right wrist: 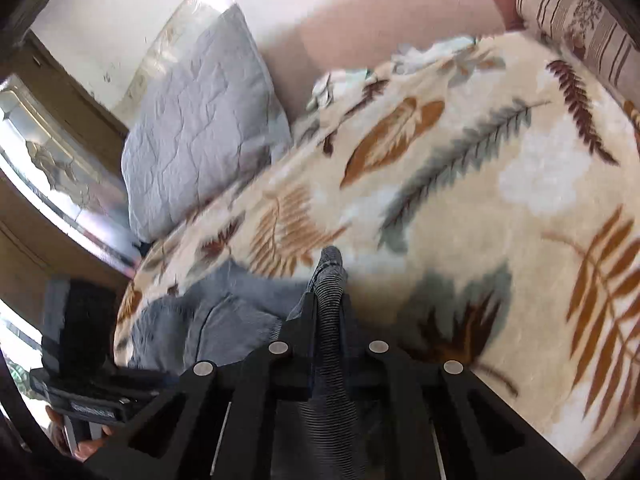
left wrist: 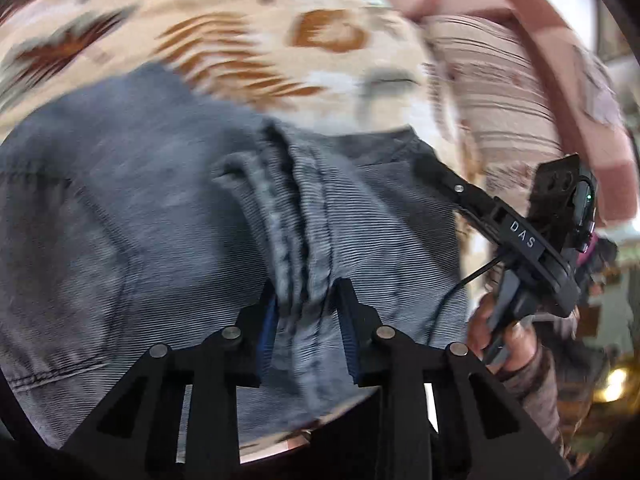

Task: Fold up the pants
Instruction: 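Lower the held hem onto the jeans with both grippers, then open both grippers to release the folded leg onto the jeans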

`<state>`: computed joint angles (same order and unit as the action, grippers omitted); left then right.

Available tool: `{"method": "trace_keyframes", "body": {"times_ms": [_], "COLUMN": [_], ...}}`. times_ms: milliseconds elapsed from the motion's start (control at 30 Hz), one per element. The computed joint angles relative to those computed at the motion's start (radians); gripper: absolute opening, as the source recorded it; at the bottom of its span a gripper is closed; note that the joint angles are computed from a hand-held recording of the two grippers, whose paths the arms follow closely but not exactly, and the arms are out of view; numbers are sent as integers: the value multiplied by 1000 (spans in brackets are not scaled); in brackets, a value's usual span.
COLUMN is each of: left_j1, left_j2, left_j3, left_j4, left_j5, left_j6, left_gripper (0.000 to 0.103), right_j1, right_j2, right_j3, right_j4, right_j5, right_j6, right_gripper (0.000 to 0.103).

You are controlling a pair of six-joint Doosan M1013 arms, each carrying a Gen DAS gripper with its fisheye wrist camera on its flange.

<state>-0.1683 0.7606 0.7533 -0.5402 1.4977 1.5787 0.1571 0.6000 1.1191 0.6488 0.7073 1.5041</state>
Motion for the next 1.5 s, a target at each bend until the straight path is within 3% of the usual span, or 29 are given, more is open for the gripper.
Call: {"method": "trace_keyframes", "body": {"times_ms": [67, 100, 133, 200, 267, 333, 400, 467, 500, 533, 567, 633, 700, 800, 900, 967, 1033, 1133, 1233, 1267, 1300, 1333, 1400, 1433, 1500], "left_j1": [5, 10, 15, 21, 22, 24, 25, 12, 0, -6, -20, -44, -48, -41, -22, -13, -11, -13, -20, -22, -21, -27, -46, -55, -69], "left_j2": [24, 18, 6, -18, -44, -72, -98, -97, -95, -94, -109, -138, -155, -167, -193, -200, -180, -122, -52, -39, -33, -40, -67, -64, -34], "left_j3": [-9, 6, 22, 47, 74, 114, 167, 176, 177, 178, 197, 231, 264, 272, 289, 283, 240, 155, 58, 39, 30, 36, 70, 69, 45], "left_j4": [-9, -29, -42, -54, -44, -75, -126, -113, -73, -63, -4, 112, 138, 121, 93, 82, 85, 84, 87, 79, 60, 67, 152, 198, 266], "left_j5": [67, 59, 47, 28, 1, -22, -44, -35, -18, 0, -8, -42, -75, -77, -115, -147, -158, -125, -61, -49, -48, -68, -166, -182, -143], "left_j6": [-59, -62, -55, -22, 7, 46, 78, 88, 73, 70, 76, 96, 96, 89, 132, 150, 124, 68, -8, -31, -36, -35, -10, -10, -23], "left_gripper": [26, 26, 26, 26, 36, 62, 68, 67, 61, 47, 44, 35, 31, 30, 30, 34, 58, 60, 60, 58, 57, 57, 51, 46, 40], "right_j1": [10, 13, 12, -9, -32, -41, -42, -38, -34, -30, -26, -14, 9, 43, 25, 4, -5, -18, -12, -12, -15, -17, -5, 1, 6], "right_j2": [40, 65, 71, 28, -25, -62, -96, -116, -119, -118, -120, -160, -189, -158, -174, -193, -186, -132, -67, -47, -25, -14, -32, -40, -28], "right_j3": [-57, -89, -90, -9, 76, 125, 176, 218, 231, 239, 245, 288, 304, 258, 265, 280, 264, 192, 111, 87, 66, 57, 72, 80, 63], "right_j4": [-153, -213, -221, -88, 67, 119, 153, 183, 186, 176, 179, 209, 134, -156, -88, 0, 0, 31, -58, -66, -25, 24, 10, -10, -99], "right_j5": [74, 137, 154, 70, 12, 11, 39, 61, 80, 96, 102, 43, -4, 91, 80, 13, -32, 2, 50, 73, 96, 96, 20, -15, 5], "right_j6": [128, 176, 196, 157, 70, 17, -26, -52, -50, -34, -34, -106, -113, 51, 56, 23, 51, 68, 170, 191, 182, 149, 92, 80, 133], "right_gripper": [11, 17, 18, 23, 28, 35, 37, 44, 43, 35, 13, 13, 13, 19, 26, 37, 43, 43, 43, 39, 12, 7, 7, 7, 9]}}
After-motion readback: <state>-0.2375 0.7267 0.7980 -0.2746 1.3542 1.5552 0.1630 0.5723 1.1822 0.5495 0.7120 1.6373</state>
